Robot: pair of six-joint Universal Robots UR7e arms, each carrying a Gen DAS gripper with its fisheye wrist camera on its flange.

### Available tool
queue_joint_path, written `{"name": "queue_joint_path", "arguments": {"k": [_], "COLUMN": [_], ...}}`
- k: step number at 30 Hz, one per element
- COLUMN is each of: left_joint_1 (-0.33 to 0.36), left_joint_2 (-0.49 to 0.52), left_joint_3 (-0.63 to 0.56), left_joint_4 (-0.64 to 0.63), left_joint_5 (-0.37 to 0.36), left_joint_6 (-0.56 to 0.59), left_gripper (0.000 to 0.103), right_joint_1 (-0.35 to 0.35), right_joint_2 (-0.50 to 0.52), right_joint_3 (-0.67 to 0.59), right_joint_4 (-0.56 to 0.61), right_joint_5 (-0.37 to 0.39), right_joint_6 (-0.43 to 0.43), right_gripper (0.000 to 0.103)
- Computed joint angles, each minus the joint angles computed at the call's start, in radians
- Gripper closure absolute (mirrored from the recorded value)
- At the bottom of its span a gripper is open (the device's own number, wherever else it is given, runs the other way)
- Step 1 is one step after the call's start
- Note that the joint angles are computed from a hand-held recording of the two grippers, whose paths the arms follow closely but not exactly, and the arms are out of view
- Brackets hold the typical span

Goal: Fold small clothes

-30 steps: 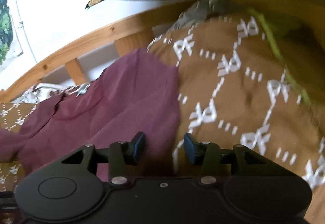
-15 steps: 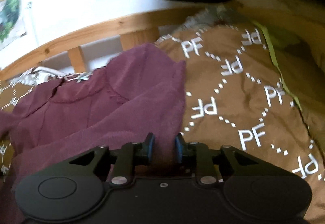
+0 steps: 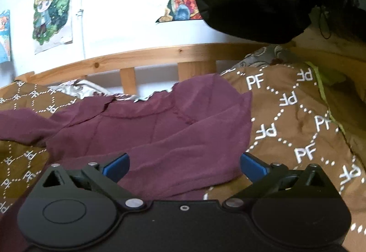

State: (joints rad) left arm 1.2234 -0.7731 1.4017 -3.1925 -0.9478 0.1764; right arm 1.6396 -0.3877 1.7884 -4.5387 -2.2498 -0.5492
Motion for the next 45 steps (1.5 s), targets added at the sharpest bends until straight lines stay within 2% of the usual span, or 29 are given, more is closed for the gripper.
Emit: {"name": "queue_joint_path", "arguments": {"k": [3,5,9,12,14,17,23,24,26,27,29,30,31,32,33,35,37,39,41,45], "left_joint_1": [0.040,0.057,0.081,0.105,0.110,0.109,0.102,0.099,0.089,0.082,0.077,0.077,0.076,0.075,0.073,0.063,0.046,0.032,0.022,0.001], "left_joint_2": [0.011,0.028,0.077,0.083,0.074,0.092,0.098,0.111,0.130,0.141,0.161,0.172,0.184,0.195,0.208,0.232,0.238,0.228,0.206,0.160], "left_joint_3": [-0.079,-0.115,-0.208,-0.264,-0.248,-0.256,-0.273,-0.288,-0.307,-0.315,-0.325,-0.331,-0.343,-0.354,-0.370,-0.393,-0.375,-0.329,-0.264,-0.163], "left_joint_4": [0.072,0.046,-0.008,0.110,0.114,0.075,0.132,0.133,0.117,0.098,0.033,0.002,-0.020,-0.040,-0.057,-0.107,-0.212,-0.313,-0.388,-0.367], "left_joint_5": [-0.031,-0.031,-0.036,-0.044,-0.042,-0.029,-0.010,0.012,0.077,0.117,0.132,0.130,0.128,0.128,0.134,0.156,0.137,0.073,-0.025,-0.206], "left_joint_6": [-0.152,-0.177,-0.144,-0.276,-0.317,-0.283,-0.362,-0.372,-0.397,-0.403,-0.376,-0.345,-0.312,-0.280,-0.240,-0.139,-0.013,0.100,0.180,0.295], "left_gripper": [0.000,0.000,0.000,0.001,0.002,0.003,0.003,0.004,0.017,0.026,0.042,0.066,0.081,0.085,0.096,0.097,0.097,0.097,0.097,0.097], "right_joint_1": [0.009,0.020,0.043,0.058,0.065,0.071,0.081,0.081,0.080,0.080,0.084,0.089,0.092,0.094,0.096,0.099,0.101,0.102,0.100,0.099], "right_joint_2": [0.018,0.035,0.088,0.124,0.139,0.146,0.144,0.143,0.141,0.140,0.139,0.141,0.143,0.143,0.142,0.141,0.141,0.139,0.134,0.123], "right_joint_3": [-0.005,-0.012,-0.059,-0.106,-0.124,-0.132,-0.140,-0.140,-0.139,-0.138,-0.139,-0.144,-0.146,-0.143,-0.138,-0.129,-0.123,-0.116,-0.109,-0.102], "right_joint_4": [0.049,0.097,0.105,0.113,0.128,0.147,0.177,0.182,0.190,0.197,0.209,0.214,0.213,0.212,0.211,0.207,0.198,0.194,0.198,0.191], "right_joint_5": [-0.006,-0.002,0.024,0.020,0.021,0.025,0.024,0.022,0.018,0.012,-0.009,-0.029,-0.038,-0.038,-0.035,-0.032,-0.032,-0.028,-0.028,-0.035], "right_joint_6": [0.072,0.101,0.035,-0.026,-0.049,-0.042,-0.042,-0.040,-0.032,-0.023,-0.003,0.002,0.002,0.003,0.004,-0.005,-0.018,-0.021,-0.011,0.009], "right_gripper": [0.001,0.001,0.001,0.001,0.001,0.000,0.001,0.001,0.001,0.001,0.001,0.001,0.001,0.001,0.001,0.001,0.001,0.001,0.001,0.001]}}
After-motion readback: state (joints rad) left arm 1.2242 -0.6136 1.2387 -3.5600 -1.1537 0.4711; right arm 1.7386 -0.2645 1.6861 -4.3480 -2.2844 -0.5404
